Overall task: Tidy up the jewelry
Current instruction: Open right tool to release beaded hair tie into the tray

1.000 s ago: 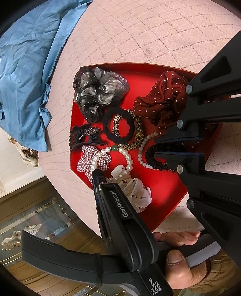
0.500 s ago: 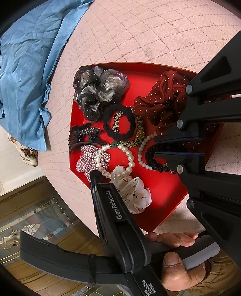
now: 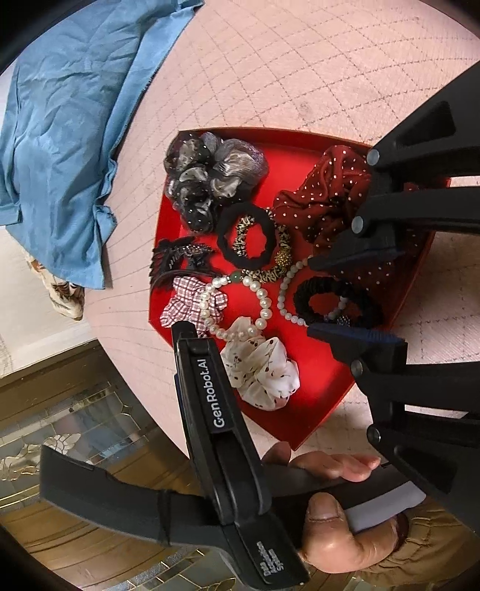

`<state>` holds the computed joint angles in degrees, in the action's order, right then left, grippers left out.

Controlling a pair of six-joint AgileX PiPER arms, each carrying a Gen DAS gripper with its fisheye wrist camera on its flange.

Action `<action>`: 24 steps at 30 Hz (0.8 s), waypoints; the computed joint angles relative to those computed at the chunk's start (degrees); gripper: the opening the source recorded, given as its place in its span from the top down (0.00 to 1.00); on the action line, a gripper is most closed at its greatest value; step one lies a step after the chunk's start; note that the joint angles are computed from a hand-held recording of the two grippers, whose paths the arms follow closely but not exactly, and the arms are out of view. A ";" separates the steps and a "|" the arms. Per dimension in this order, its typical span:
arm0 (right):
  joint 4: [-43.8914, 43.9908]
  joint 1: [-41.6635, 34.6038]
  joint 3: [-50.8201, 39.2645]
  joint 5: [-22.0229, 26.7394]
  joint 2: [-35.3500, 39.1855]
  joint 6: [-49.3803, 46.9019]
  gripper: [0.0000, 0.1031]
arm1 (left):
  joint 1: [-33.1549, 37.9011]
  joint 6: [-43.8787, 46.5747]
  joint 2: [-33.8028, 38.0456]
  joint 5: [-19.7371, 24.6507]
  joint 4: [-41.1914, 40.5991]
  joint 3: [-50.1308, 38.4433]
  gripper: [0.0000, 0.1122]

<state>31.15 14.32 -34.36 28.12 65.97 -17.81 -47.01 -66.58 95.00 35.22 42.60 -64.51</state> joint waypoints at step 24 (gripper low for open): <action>1.08 -16.23 2.65 14.48 -19.86 -3.14 0.63 | -19.23 -27.81 -2.08 33.17 29.20 -0.54 0.12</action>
<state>32.23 -1.91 -31.71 42.60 46.10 -20.94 -66.24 -94.40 92.92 68.39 71.80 -65.05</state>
